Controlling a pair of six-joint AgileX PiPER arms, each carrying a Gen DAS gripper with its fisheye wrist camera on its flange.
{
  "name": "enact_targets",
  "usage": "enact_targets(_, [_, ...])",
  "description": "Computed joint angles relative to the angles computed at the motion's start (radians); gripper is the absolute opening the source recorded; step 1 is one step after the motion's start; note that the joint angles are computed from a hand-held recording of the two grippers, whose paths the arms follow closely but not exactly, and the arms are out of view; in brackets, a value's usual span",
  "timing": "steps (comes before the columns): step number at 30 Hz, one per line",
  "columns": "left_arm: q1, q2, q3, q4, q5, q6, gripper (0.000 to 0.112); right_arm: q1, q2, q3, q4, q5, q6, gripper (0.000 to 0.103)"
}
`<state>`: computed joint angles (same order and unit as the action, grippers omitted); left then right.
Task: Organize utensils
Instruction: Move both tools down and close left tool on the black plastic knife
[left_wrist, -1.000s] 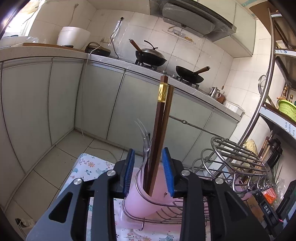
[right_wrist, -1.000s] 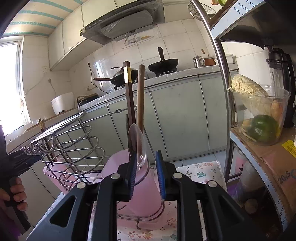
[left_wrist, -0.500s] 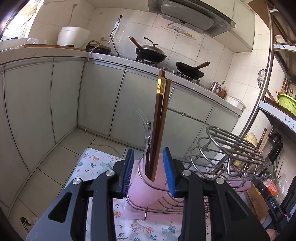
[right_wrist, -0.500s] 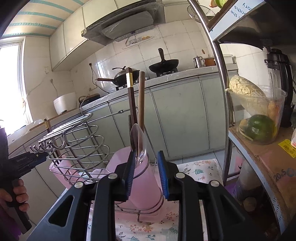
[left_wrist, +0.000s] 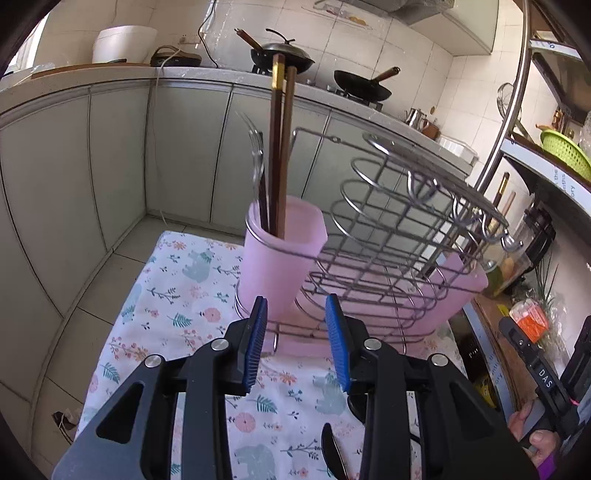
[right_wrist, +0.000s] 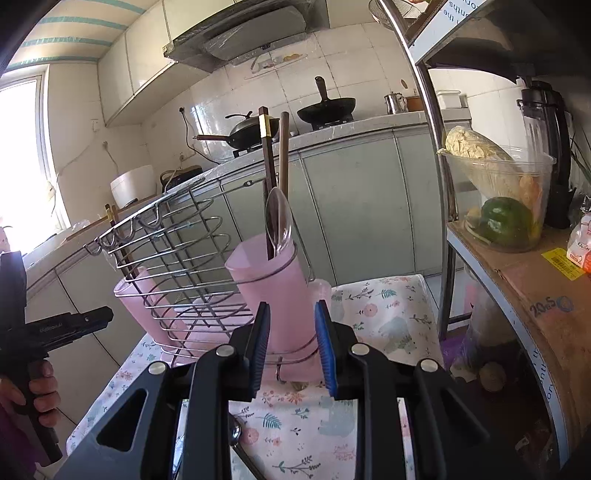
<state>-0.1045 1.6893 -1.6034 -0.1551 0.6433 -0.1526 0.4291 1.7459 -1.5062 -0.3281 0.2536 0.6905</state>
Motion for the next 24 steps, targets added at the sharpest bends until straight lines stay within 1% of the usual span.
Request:
enact_targets(5, [-0.039,0.008,0.011,-0.016,0.100,0.033,0.033,0.010,-0.041,0.061,0.049,0.005,-0.037,0.024])
enact_targets(8, [-0.063,0.012,0.028,-0.020,0.146,0.040,0.033,0.009,-0.055,0.085,0.120,0.005,-0.102,0.024])
enact_targets(16, [-0.109,0.027,0.030,-0.027,0.235,0.036,0.033,0.017,-0.085,0.134,0.293,0.019,-0.266,0.024])
enact_targets(22, [-0.132,0.071,-0.019,-0.023,0.324,0.000,0.033,0.028,-0.111,0.176,0.351,0.024,-0.328,0.024])
enact_targets(24, [-0.139,0.083,-0.029,-0.019,0.342,-0.009,0.033,0.024,-0.114,0.183,0.388,0.026,-0.364,0.024])
